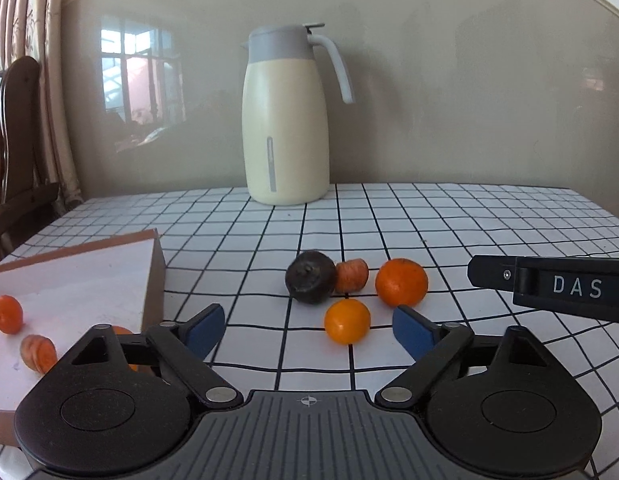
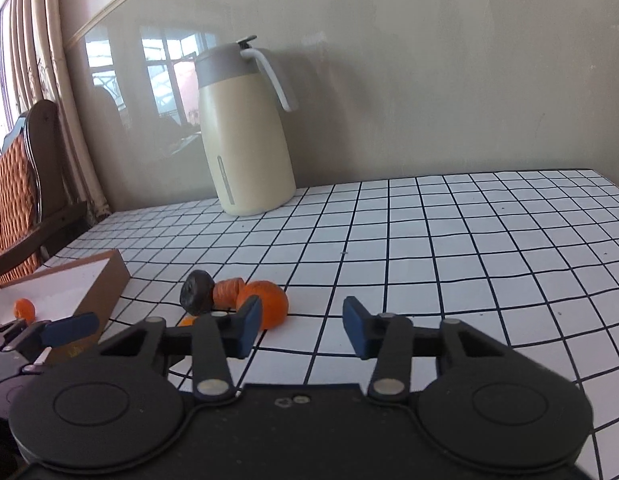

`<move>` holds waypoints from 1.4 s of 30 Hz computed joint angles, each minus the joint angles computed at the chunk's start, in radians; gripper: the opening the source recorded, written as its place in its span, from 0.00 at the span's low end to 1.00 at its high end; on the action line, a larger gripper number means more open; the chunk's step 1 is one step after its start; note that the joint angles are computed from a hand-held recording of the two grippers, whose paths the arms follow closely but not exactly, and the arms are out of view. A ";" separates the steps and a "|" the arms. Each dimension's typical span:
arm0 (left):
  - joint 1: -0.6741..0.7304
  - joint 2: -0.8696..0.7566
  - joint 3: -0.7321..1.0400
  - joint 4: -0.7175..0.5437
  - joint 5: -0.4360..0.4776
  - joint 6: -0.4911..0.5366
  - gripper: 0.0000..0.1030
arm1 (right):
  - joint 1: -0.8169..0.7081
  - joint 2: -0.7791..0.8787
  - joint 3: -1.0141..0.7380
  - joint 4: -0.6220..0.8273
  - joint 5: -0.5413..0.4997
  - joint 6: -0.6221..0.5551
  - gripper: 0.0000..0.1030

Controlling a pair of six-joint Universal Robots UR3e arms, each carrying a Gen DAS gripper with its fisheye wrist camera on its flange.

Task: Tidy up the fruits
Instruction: 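Withdraw both open tools from the box back toward the remaining fruit, then grasp an orange with the left tool while the right tool grasps another orange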

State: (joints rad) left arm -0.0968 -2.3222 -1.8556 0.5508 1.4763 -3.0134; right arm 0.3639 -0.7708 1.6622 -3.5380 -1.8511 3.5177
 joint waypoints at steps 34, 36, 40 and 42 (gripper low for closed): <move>-0.038 -0.070 0.213 -0.275 -0.017 -0.021 0.31 | -0.062 0.122 -0.275 0.206 0.135 0.008 0.32; -0.037 -0.070 0.213 -0.275 -0.021 -0.020 0.31 | -0.064 0.132 -0.294 0.215 0.142 0.011 0.33; -0.033 -0.068 0.210 -0.275 -0.029 -0.002 0.31 | -0.064 0.151 -0.329 0.227 0.147 0.011 0.33; -0.032 -0.065 0.204 -0.272 -0.020 0.005 0.31 | -0.065 0.154 -0.334 0.228 0.148 0.014 0.33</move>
State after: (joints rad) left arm -0.1291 -2.3868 -1.6512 0.2783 1.4560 -3.0081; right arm 0.2993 -0.6169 1.3279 -3.3098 -1.7026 3.5317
